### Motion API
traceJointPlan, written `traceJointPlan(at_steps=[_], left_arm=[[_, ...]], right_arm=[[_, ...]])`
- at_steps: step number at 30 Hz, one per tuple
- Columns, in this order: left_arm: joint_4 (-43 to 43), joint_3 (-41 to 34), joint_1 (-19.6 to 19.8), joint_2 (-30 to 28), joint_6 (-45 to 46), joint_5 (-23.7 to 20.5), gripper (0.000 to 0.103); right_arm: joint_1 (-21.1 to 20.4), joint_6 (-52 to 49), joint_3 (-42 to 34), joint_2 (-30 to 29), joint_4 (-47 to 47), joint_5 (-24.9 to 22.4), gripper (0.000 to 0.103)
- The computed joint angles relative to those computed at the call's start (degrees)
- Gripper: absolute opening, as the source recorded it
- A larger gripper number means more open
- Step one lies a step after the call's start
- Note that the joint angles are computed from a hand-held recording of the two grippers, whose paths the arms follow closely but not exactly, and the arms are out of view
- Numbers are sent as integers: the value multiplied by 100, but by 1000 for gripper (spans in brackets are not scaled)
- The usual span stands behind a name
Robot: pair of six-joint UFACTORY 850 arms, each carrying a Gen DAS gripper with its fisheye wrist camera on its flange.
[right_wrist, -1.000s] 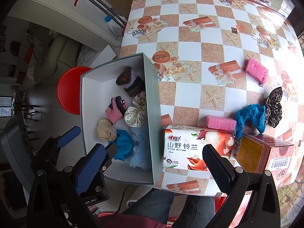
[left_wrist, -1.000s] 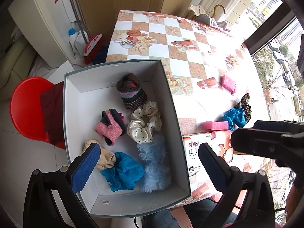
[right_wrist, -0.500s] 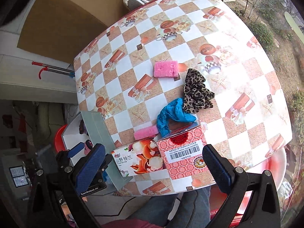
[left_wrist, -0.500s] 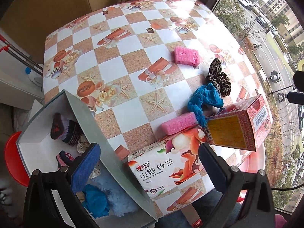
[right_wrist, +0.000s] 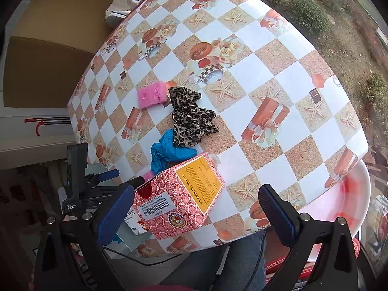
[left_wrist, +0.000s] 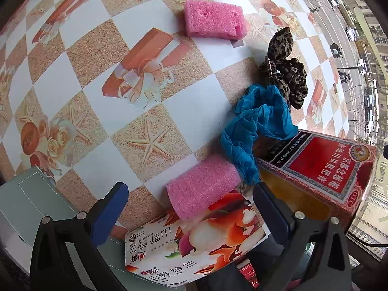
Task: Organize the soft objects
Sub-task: 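Move the left tool to a pink sponge while the right tool reaches the leopard-print scrunchie, then close the left tool on the pink sponge while the right tool grasps the leopard-print scrunchie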
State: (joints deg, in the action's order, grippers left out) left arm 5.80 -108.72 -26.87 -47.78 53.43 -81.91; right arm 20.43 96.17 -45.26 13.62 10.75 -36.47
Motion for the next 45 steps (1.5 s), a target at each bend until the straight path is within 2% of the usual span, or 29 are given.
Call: traceJointPlan(at_steps=[4,7,8,10,11,12,14,16,20,25,33,36,37,39,43,45], left_arm=[[522,288,-142,43,-27,411,103],[396,-65,-137,-157,-24,472,103],[363,-179,-148,-172,-91,766,103],[631,-257,-203,-130,-344,1660,103],[620,-489,-188,-233,-457,1783,103],[489,-840,-146,-402,-561,1666,103],[147,-1686,-33,-800,-695,1041,103],[-52,-1967,72,-900,-710,706,103],[-66,-1214,168,-498,-696,629,103],[-95,-597,202,-324,-1398,515,103],[58,-594,211,-514,-2032,386,103],[101,-483,142,-512,-2229,502,103],[83,-240,147,-375,-2272,590,103],[89,-112,172,-309,-2239,710,103],[139,-329,141,-484,-2204,894,103],[144,-536,189,-592,-2250,851,103]], right_arm=[[-95,-191,210,111,226,94,103],[-188,-392,261,118,349,75,103],[-225,-470,254,102,362,43,103],[-312,-698,238,54,427,-28,103],[-359,-822,234,26,469,-41,103],[-409,-956,233,-4,519,-50,103],[-527,-1318,234,-95,671,-43,103],[-668,-1806,239,-241,914,-26,103],[-1047,-3151,217,-750,1651,-52,103],[-1413,-4591,102,-1457,2397,-12,103],[-1676,-6283,-239,-2464,3204,-179,103],[-1654,-6457,-417,-2773,3048,-376,103],[-1639,-6503,-453,-2849,3012,-435,103],[-1582,-6301,-455,-2908,2800,-539,103],[-1444,-5507,-56,-2622,2402,-597,103],[-1392,-5091,276,-2369,2285,-692,103]])
